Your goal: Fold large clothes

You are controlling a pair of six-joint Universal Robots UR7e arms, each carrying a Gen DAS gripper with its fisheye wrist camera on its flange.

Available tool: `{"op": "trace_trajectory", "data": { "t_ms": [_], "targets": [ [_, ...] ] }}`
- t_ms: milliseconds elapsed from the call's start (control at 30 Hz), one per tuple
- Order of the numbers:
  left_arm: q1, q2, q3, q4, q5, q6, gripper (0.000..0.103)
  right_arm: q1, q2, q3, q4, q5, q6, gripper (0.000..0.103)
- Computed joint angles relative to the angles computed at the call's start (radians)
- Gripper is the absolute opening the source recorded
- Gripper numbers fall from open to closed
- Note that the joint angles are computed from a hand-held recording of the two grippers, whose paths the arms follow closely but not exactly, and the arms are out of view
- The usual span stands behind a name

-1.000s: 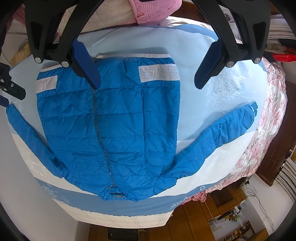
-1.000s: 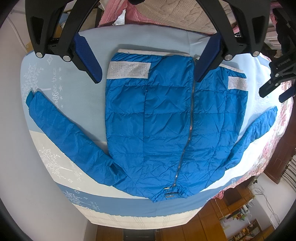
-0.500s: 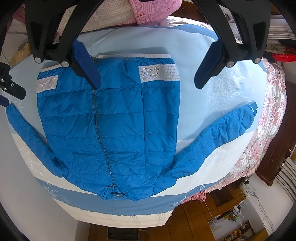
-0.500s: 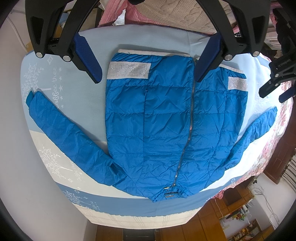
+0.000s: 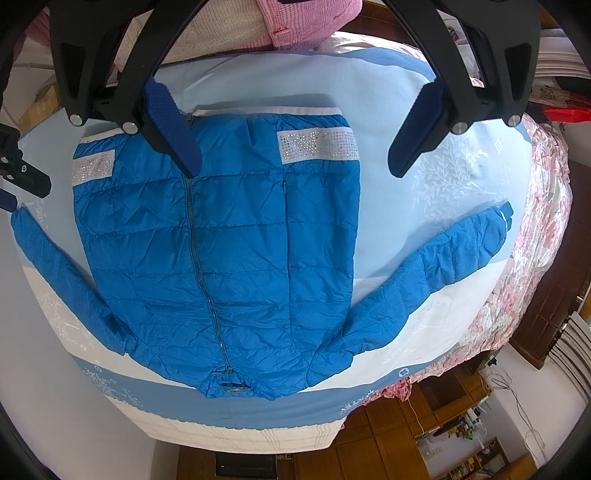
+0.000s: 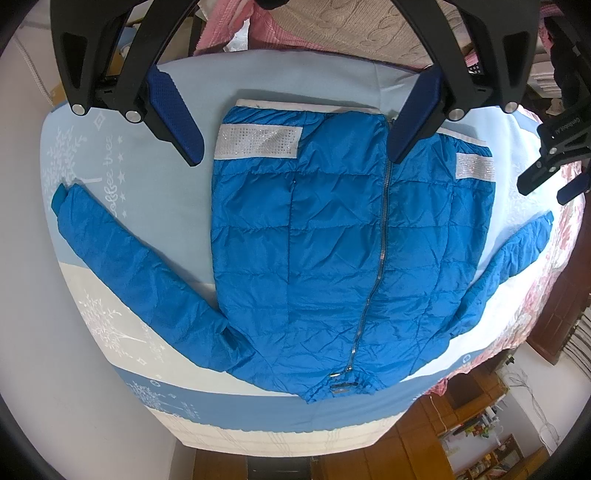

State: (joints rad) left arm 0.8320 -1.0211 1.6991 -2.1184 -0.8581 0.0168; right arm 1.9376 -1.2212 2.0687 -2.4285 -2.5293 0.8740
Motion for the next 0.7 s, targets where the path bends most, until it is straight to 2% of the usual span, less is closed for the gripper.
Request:
{"op": "trace_trajectory", "data": {
  "t_ms": [67, 700],
  "targets": [
    [0.000, 0.000, -0.001, 0.001, 0.000, 0.000, 0.100, 0.015, -0.002, 0.004, 0.020, -0.002, 0.027, 0.099],
    [-0.001, 0.001, 0.000, 0.001, 0.002, -0.001, 0.100, 0.008, -0.002, 0.005, 0.005, 0.000, 0.013, 0.099]
  ]
}}
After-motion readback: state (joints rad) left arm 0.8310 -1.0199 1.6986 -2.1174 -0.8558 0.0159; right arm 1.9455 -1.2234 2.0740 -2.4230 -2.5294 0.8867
